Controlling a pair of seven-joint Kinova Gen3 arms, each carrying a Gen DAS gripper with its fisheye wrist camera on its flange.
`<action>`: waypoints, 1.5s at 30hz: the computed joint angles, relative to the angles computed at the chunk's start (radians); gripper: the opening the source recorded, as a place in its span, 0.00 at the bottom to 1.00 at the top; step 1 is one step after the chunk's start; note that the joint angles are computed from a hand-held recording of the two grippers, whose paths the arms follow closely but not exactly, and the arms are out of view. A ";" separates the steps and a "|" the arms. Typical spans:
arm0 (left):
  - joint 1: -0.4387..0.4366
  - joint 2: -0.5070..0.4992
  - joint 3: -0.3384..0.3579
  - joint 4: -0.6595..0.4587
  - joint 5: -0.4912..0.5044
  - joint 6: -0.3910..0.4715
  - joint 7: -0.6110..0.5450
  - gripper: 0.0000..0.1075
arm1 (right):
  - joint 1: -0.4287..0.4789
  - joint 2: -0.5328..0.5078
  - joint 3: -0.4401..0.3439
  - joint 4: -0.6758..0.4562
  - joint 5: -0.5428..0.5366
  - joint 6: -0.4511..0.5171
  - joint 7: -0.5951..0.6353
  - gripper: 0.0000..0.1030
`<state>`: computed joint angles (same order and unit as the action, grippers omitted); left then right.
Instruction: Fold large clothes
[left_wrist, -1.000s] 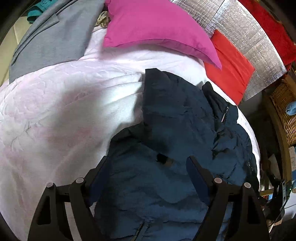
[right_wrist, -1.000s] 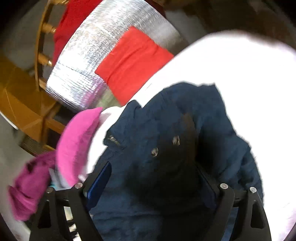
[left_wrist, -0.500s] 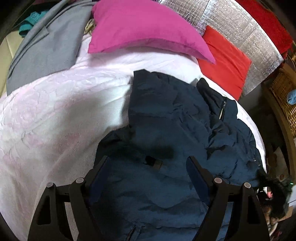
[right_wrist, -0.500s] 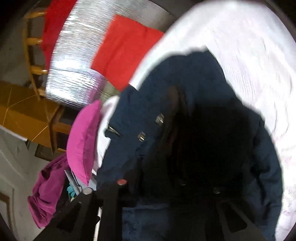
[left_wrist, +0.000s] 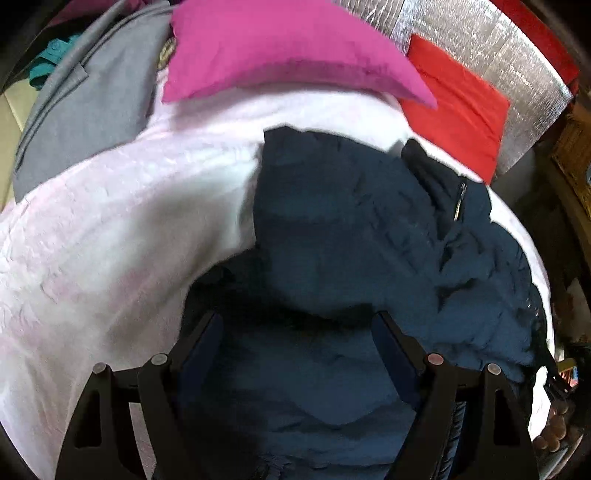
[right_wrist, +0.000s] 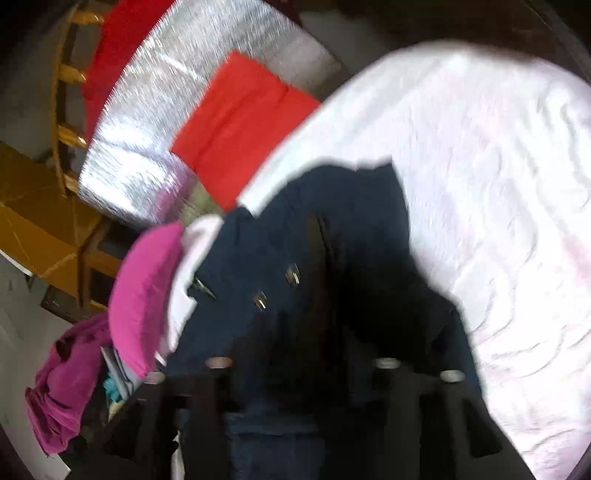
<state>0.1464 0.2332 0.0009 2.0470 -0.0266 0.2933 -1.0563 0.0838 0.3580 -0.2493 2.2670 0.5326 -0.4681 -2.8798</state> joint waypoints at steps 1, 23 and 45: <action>0.020 -0.010 -0.025 0.007 0.006 -0.009 -0.004 0.77 | 0.012 -0.011 0.002 0.020 -0.032 -0.025 0.035 0.65; 0.053 0.027 -0.173 0.024 0.434 -0.024 -0.393 0.77 | 0.115 0.083 -0.241 -0.143 -0.770 0.340 0.921 0.54; 0.525 0.042 -0.468 0.019 -0.084 -0.206 0.004 0.77 | -0.292 -0.050 0.010 -0.135 -0.941 0.344 1.194 0.31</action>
